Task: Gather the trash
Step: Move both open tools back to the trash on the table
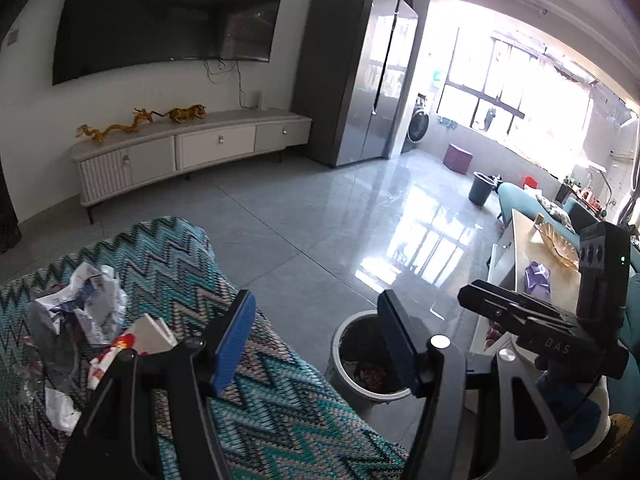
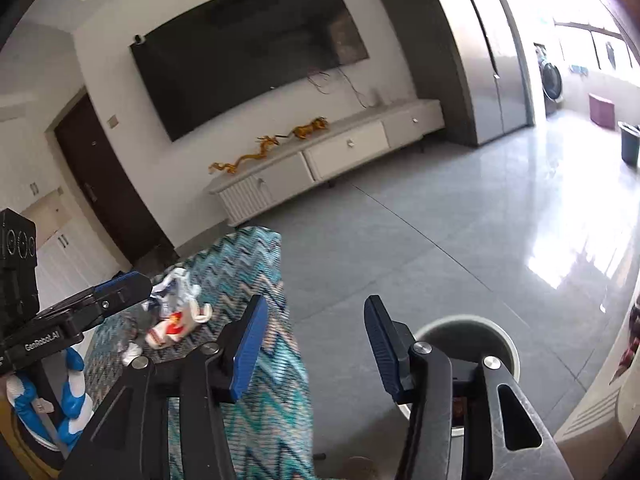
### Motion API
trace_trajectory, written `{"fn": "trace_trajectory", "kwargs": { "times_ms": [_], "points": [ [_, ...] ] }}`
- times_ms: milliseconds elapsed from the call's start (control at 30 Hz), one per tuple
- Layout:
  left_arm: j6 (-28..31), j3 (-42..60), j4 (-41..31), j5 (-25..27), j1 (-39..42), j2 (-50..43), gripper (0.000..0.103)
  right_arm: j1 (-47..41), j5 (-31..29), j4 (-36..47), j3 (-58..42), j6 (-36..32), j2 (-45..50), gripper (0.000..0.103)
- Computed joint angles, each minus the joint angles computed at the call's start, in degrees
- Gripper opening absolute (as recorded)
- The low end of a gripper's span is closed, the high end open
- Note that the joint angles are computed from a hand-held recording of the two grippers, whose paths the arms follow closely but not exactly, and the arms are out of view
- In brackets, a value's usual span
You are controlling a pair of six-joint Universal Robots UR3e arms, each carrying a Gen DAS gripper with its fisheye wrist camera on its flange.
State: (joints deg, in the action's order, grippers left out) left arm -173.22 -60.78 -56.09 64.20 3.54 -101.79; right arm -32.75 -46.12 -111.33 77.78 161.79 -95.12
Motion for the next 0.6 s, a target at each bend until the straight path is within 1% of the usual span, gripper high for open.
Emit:
{"fn": "trace_trajectory", "kwargs": {
  "times_ms": [100, 267, 367, 433, 500, 567, 600],
  "points": [
    [0.5, -8.3, 3.9, -0.4, 5.3, 7.9, 0.062, 3.3, -0.5, 0.5, -2.9, 1.1, -0.6, 0.053],
    [0.8, -22.6, 10.5, -2.9, 16.6, 21.5, 0.062, 9.5, -2.2, -0.1, -6.0, 2.9, -0.9, 0.059],
    [1.9, -29.9, 11.7, -6.7, 26.3, 29.7, 0.062, 13.6, -3.7, -1.5, -6.5, 4.4, -0.5, 0.061],
    [3.6, -33.5, 10.2, -10.0, 32.7, 34.6, 0.062, 17.0, -5.3, -3.0, -6.6, 5.7, 0.2, 0.061],
    [6.9, -36.3, 6.2, -15.1, 40.8, 39.9, 0.062, 20.7, -7.0, -4.7, -6.5, 7.1, 1.4, 0.061],
    [11.6, -38.0, -0.3, -20.4, 49.0, 45.2, 0.063, 23.9, -8.4, -5.5, -6.8, 8.0, 2.7, 0.061],
    [14.2, -38.4, -4.2, -22.9, 53.3, 47.5, 0.069, 25.2, -9.1, -6.0, -6.4, 8.4, 2.9, 0.061]
  ]
}}
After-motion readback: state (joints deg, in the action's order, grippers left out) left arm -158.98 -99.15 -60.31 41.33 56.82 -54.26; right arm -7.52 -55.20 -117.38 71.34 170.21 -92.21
